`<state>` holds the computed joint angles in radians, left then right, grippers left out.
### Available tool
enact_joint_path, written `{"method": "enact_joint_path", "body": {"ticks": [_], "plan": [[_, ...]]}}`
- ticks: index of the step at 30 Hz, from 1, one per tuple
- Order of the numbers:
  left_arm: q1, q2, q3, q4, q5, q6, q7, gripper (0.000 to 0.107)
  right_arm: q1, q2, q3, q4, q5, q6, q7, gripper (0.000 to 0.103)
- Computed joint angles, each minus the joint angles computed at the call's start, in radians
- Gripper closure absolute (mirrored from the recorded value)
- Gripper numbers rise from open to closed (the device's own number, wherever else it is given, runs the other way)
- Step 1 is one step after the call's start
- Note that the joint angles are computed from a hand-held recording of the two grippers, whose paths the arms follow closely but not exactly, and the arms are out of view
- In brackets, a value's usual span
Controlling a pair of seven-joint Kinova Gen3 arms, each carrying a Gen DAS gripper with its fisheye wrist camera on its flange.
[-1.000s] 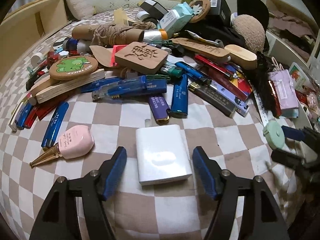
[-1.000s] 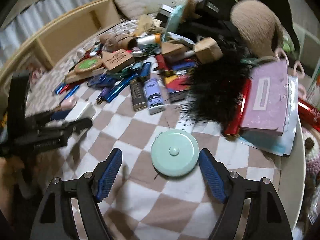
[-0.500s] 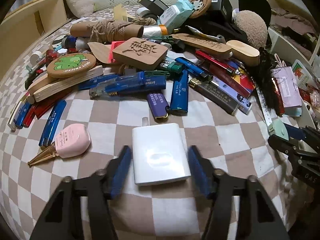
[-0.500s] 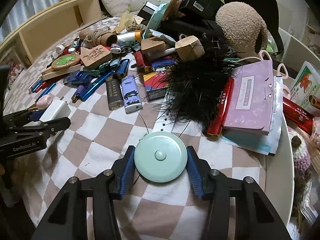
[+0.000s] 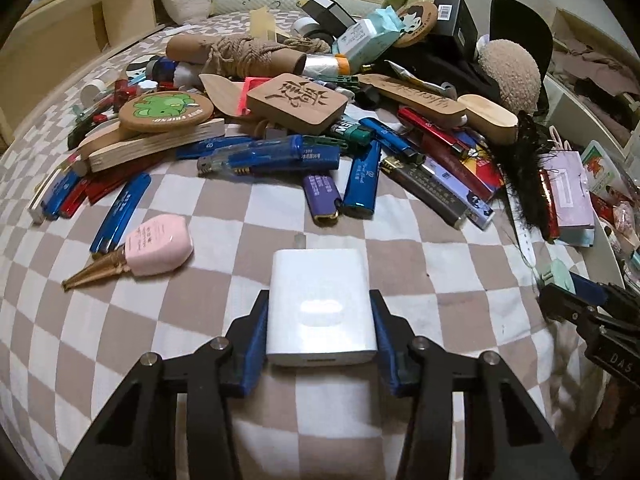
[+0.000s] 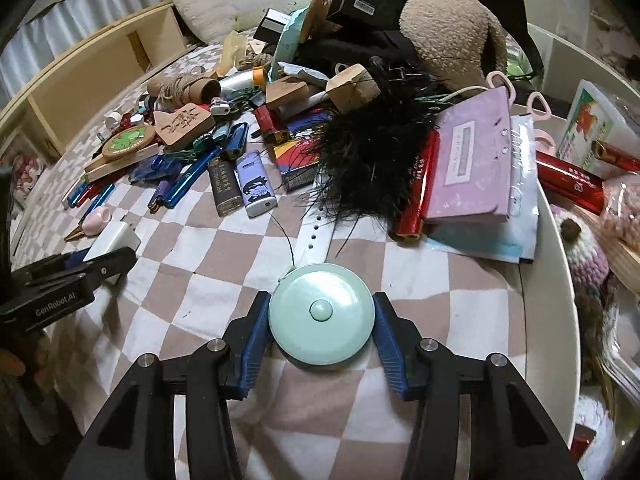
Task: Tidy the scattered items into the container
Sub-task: 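Lift the tape measure and white charger and carry them over the container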
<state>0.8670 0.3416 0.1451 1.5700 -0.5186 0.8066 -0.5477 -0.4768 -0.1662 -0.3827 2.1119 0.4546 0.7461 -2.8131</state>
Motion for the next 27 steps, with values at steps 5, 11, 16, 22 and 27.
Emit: {"method": "enact_joint_path", "body": {"ticks": [5, 11, 16, 22, 27], "plan": [[0.01, -0.027, 0.007, 0.032, 0.0, -0.025, 0.034, 0.062, 0.001, -0.03, -0.011, 0.008, -0.017, 0.002, -0.017, 0.052], [0.017, -0.049, 0.021, 0.058, -0.003, -0.039, 0.065, 0.062, 0.017, -0.069, -0.048, 0.025, -0.041, -0.013, -0.051, 0.052], [0.024, -0.068, 0.038, 0.078, -0.006, -0.049, 0.084, 0.062, 0.038, -0.096, -0.074, 0.037, -0.07, -0.028, -0.08, 0.052], [0.055, -0.082, 0.058, 0.074, -0.038, -0.042, 0.108, 0.062, 0.064, -0.14, -0.097, 0.032, -0.096, -0.008, -0.087, 0.052], [0.083, -0.09, 0.07, 0.034, -0.08, -0.047, 0.112, 0.062, 0.12, -0.226, -0.116, 0.012, -0.087, 0.052, -0.06, 0.052]]}}
